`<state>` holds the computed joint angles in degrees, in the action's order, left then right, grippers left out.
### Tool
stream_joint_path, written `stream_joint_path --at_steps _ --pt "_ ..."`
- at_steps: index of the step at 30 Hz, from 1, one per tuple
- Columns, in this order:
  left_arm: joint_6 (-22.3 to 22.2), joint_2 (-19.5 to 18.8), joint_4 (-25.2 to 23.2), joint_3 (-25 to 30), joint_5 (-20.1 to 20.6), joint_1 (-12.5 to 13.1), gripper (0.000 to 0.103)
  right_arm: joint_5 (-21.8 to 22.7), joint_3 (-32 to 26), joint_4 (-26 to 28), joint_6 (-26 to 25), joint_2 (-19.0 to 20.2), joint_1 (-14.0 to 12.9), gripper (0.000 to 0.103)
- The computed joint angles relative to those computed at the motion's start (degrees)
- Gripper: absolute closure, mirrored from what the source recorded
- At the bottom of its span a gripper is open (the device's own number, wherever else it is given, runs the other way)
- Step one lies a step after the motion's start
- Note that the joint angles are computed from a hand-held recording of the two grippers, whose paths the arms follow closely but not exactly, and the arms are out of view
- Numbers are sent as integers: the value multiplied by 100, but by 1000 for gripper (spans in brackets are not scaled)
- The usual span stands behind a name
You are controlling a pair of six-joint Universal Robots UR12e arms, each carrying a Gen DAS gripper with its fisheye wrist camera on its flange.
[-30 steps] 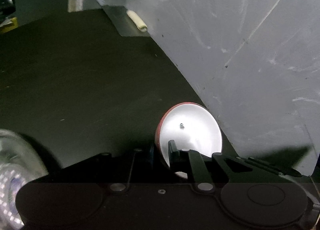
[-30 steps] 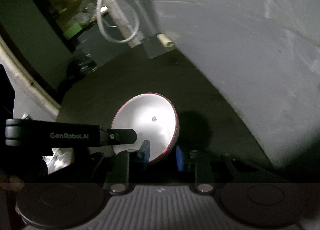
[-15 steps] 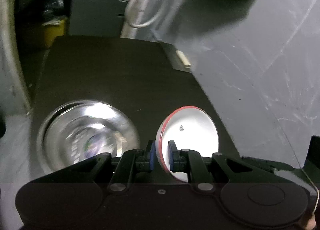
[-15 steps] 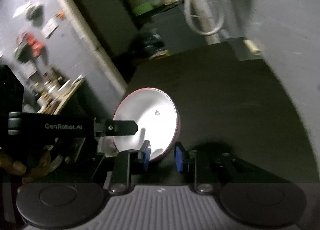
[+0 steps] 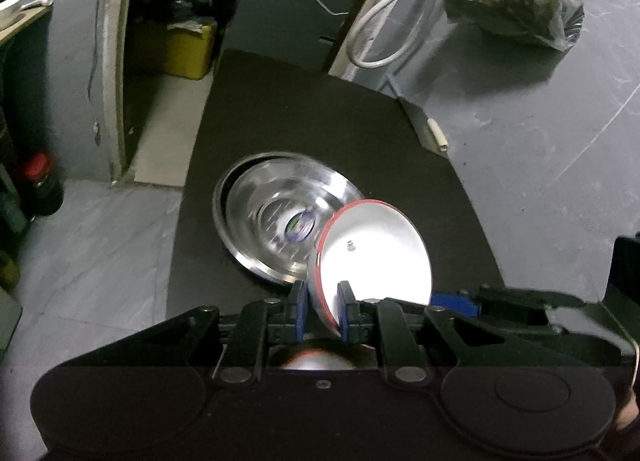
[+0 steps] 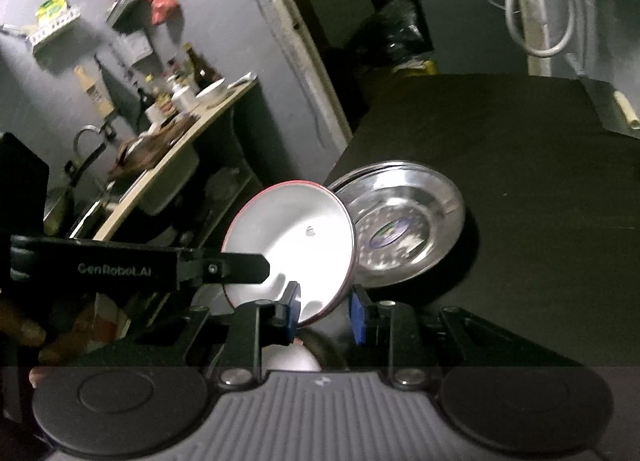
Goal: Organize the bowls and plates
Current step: 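Lift the second white bowl and carry it toward the bowl stack, then lower the second white bowl into the first white bowl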
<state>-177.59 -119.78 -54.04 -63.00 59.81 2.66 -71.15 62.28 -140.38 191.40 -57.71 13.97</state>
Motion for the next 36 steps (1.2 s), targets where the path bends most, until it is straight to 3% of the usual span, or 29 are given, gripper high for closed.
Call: stream_joint_path --at_steps 8,17,25,36 --pt "100 309 -321 -472 8 80 82 284 -58 544 -451 -45 -1 74" --pt "528 438 -1000 -549 1 90 82 512 -97 1194 -989 -111 -14 72" --pt "717 461 -1479 -458 241 30 82 558 -147 1603 -1136 -101 -7 72" --pt "623 385 -1895 -311 370 23 82 523 -183 1797 -1221 -89 22 72"
